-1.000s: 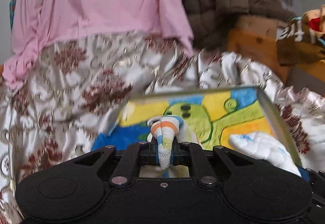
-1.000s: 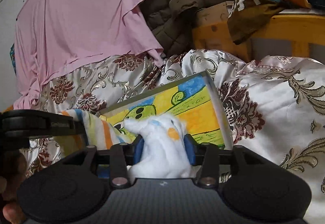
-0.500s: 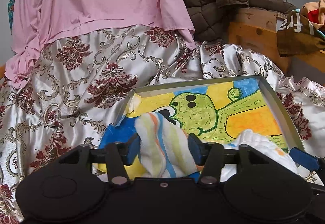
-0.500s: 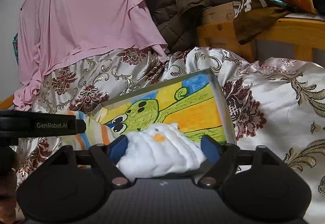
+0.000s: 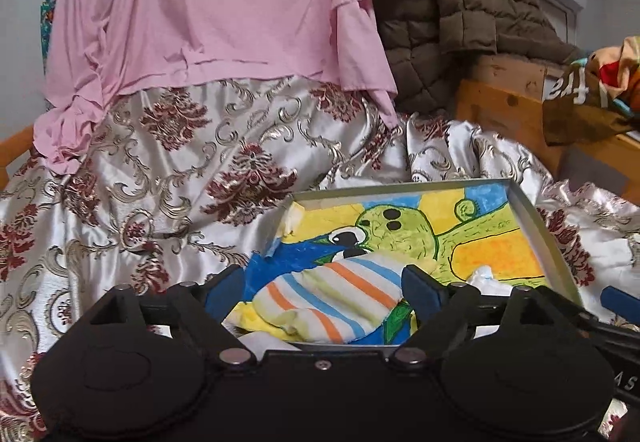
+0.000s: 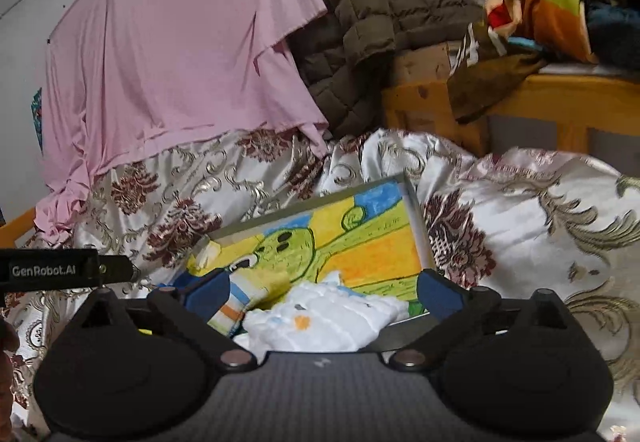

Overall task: Organize soft objects
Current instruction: 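Open the left tool over the tray while the right tool releases the white sock there, then move both tools back over the pile of items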

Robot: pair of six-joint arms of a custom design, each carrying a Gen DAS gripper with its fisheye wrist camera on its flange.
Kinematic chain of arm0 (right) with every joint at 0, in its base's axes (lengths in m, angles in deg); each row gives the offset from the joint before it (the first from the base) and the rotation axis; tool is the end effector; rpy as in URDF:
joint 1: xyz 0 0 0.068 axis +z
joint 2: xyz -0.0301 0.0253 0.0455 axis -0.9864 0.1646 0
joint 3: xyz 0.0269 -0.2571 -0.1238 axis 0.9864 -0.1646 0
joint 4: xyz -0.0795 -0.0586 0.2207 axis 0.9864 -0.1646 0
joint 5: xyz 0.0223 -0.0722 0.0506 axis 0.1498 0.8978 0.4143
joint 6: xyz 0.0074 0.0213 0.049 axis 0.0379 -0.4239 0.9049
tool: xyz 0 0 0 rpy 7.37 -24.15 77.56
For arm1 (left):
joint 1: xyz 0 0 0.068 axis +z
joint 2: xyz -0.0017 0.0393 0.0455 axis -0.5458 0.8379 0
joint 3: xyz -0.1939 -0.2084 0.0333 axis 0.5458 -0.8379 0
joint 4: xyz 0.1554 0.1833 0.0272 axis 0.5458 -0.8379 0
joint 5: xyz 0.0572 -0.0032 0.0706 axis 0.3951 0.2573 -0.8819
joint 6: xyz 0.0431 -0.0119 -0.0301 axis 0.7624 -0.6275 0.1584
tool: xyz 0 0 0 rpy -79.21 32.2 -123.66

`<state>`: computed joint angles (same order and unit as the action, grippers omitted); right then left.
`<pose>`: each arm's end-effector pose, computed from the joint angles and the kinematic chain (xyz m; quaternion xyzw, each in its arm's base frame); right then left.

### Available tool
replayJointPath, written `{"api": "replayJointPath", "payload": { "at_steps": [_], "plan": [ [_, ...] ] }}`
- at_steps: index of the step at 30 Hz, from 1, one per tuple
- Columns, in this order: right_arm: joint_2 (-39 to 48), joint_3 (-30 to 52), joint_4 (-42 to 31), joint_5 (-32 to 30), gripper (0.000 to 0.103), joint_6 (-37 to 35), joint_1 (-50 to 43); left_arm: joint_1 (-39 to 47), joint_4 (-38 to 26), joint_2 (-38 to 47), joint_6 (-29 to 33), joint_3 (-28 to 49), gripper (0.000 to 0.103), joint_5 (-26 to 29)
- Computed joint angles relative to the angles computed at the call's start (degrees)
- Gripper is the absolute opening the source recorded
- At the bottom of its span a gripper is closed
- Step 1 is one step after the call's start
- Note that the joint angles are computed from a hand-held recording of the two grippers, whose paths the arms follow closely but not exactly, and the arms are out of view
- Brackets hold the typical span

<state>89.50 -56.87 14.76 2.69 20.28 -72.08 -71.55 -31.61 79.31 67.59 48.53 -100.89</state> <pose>0.1785 0.0209 0.1849 0.1093 0.7960 0.0728 0.5909 0.2459 -0.1724 0.2377 0.0419 0.8607 -0.0016 0.5074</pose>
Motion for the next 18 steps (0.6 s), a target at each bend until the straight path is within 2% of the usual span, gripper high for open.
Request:
{"api": "replayJointPath", "payload": {
  "at_steps": [3, 6, 8, 11, 13, 15, 18],
  "plan": [
    [-8.03, -0.49, -6.21, 3.55, 0.103, -0.55, 3.44, -1.10, 0.45, -4.34, -0.23, -3.26, 0.092, -1.04],
    [-15.98, -0.18, -13.48, 10.30, 0.103, -1.10, 9.28, -2.52, 0.61, -9.58, -0.65, -7.07, 0.094, -2.06],
    [-21.38, 0.09, -18.52, 16.99, 0.103, -0.48, 15.44, -3.78, 0.50, -13.72, -0.94, -9.96, 0.096, -3.32],
    [-26.97, 0.59, -24.40, 31.95, 0.103, 1.65, 28.23, -5.79, -1.31, -20.02, -2.11, -13.46, 0.098, -5.14],
    [-28.40, 1.89, -28.80, 42.22, 0.103, 3.67, 37.36, -7.14, -4.44, -24.88, -3.66, -15.12, 0.098, -6.03],
    [-29.01, 3.22, -32.95, 49.89, 0.103, 5.78, 45.54, -8.62, -8.21, -30.30, -5.03, -16.67, 0.100, -6.80],
    [-27.07, 6.58, -42.93, 60.55, 0.103, 14.82, 56.96, -11.89, -15.51, -38.60, -6.57, -17.98, 0.102, -9.56]
  ]
}}
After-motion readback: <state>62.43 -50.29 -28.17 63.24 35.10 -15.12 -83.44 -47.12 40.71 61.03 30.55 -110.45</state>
